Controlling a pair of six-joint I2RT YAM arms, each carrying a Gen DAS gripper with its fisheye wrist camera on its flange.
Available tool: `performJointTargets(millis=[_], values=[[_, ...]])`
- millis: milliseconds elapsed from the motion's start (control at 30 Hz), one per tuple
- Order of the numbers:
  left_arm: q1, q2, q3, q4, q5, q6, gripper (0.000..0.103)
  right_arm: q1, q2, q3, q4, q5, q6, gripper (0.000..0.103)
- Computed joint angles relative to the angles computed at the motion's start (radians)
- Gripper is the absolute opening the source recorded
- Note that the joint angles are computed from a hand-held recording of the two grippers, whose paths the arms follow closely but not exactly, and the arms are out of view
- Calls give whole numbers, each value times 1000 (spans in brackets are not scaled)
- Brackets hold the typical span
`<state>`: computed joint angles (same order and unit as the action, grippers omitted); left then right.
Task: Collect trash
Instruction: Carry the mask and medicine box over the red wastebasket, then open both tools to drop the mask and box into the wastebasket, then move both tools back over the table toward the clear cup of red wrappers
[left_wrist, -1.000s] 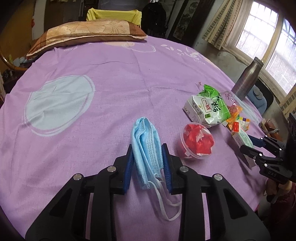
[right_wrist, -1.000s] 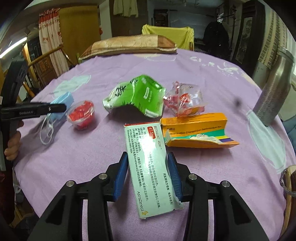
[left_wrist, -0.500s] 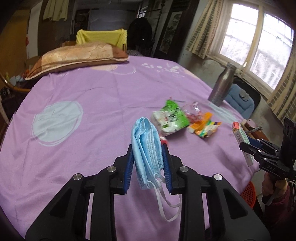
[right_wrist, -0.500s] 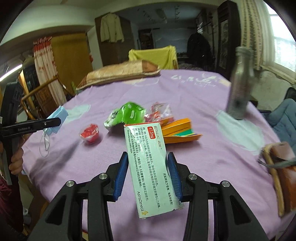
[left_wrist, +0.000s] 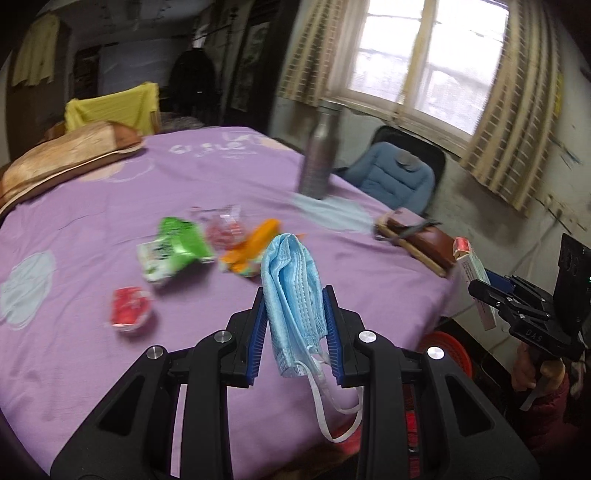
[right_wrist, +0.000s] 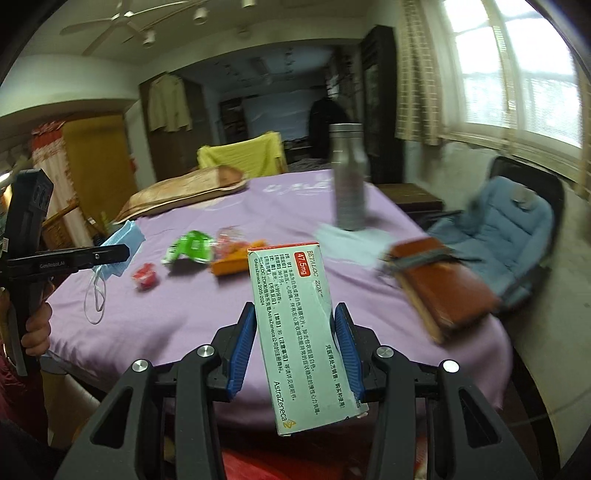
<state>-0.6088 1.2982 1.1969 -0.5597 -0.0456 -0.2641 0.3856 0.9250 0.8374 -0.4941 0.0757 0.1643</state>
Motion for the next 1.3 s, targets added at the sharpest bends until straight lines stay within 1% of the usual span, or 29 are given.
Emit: performJointTargets(millis=[133, 200, 267, 300, 333, 367, 400, 433, 467, 500, 533, 567, 600, 633, 667, 700, 767, 800, 833, 867, 967, 1000, 1033, 1067, 1100, 1133, 1167, 1233, 1300], values=[[-142, 116, 65, 35, -30, -21, 30, -164, -177, -83, -99, -46, -39, 43], [-202, 182, 105, 49, -31, -30, 30, -278, -243, -126, -138, -105, -72, 43], [-251, 267, 163, 61, -9, -31, 30, -456, -299, -175, -187, -202, -137, 43], [-274, 308, 193, 64, -2, -32, 30, -519, -310, -190, -201, -238, -165, 43], [-289, 342, 217, 65, 7, -32, 30, -627, -318, -216, -219, -301, -213, 43], [-308, 391, 257, 65, 21, -33, 30, -701, -326, -236, -235, -343, -247, 43], [-320, 423, 280, 66, 32, -31, 30, -785, -322, -262, -242, -389, -291, 43], [-336, 468, 314, 63, 45, -30, 30, -840, -305, -291, -232, -399, -322, 43], [-350, 523, 363, 53, 59, -29, 30, -890, -293, -317, -221, -404, -358, 44], [-359, 561, 398, 43, 70, -28, 30, -916, -273, -347, -195, -389, -379, 44], [-372, 619, 455, 23, 86, -23, 30, -957, -231, -376, -171, -381, -416, 45], [-386, 678, 517, 0, 100, -16, 30, -991, -181, -397, -139, -373, -439, 48], [-394, 721, 565, -19, 108, -10, 30, -1016, -158, -410, -117, -372, -445, 57], [-408, 781, 631, -44, 117, 0, 30, -1083, -143, -423, -95, -400, -459, 61], [-417, 826, 685, -65, 126, 6, 30, -1172, -132, -424, -91, -461, -485, 61], [-431, 899, 773, -101, 142, 14, 30, -1222, -119, -419, -90, -498, -500, 61], [-449, 1012, 921, -164, 168, 25, 30, -1377, -82, -394, -98, -599, -550, 62], [-457, 1074, 1006, -203, 177, 31, 30, -1424, -62, -388, -93, -625, -574, 62], [-464, 1105, 1048, -228, 182, 34, 30, -1475, -47, -380, -92, -651, -593, 63], [-473, 1170, 1141, -270, 190, 39, 30, -1518, -33, -373, -92, -675, -610, 63], [-492, 1290, 1317, -350, 208, 48, 31, -1601, 12, -365, -97, -736, -660, 63], [-495, 1305, 1339, -363, 208, 48, 32, -1621, 29, -365, -100, -756, -675, 63], [-500, 1342, 1398, -394, 204, 46, 41, -1620, 30, -364, -104, -760, -674, 63], [-506, 1377, 1458, -428, 192, 42, 55, -1606, 40, -358, -96, -758, -660, 63], [-510, 1384, 1467, -432, 183, 37, 62, -1607, 45, -359, -94, -763, -663, 63], [-511, 1364, 1426, -408, 178, 37, 70, -1609, 44, -361, -98, -769, -668, 63], [-514, 1340, 1380, -382, 168, 36, 75, -1607, 44, -361, -102, -773, -673, 63], [-514, 1282, 1278, -332, 146, 35, 76, -1600, 40, -348, -118, -779, -674, 63], [-509, 1255, 1239, -312, 146, 28, 76, -1589, 20, -347, -134, -786, -671, 63]])
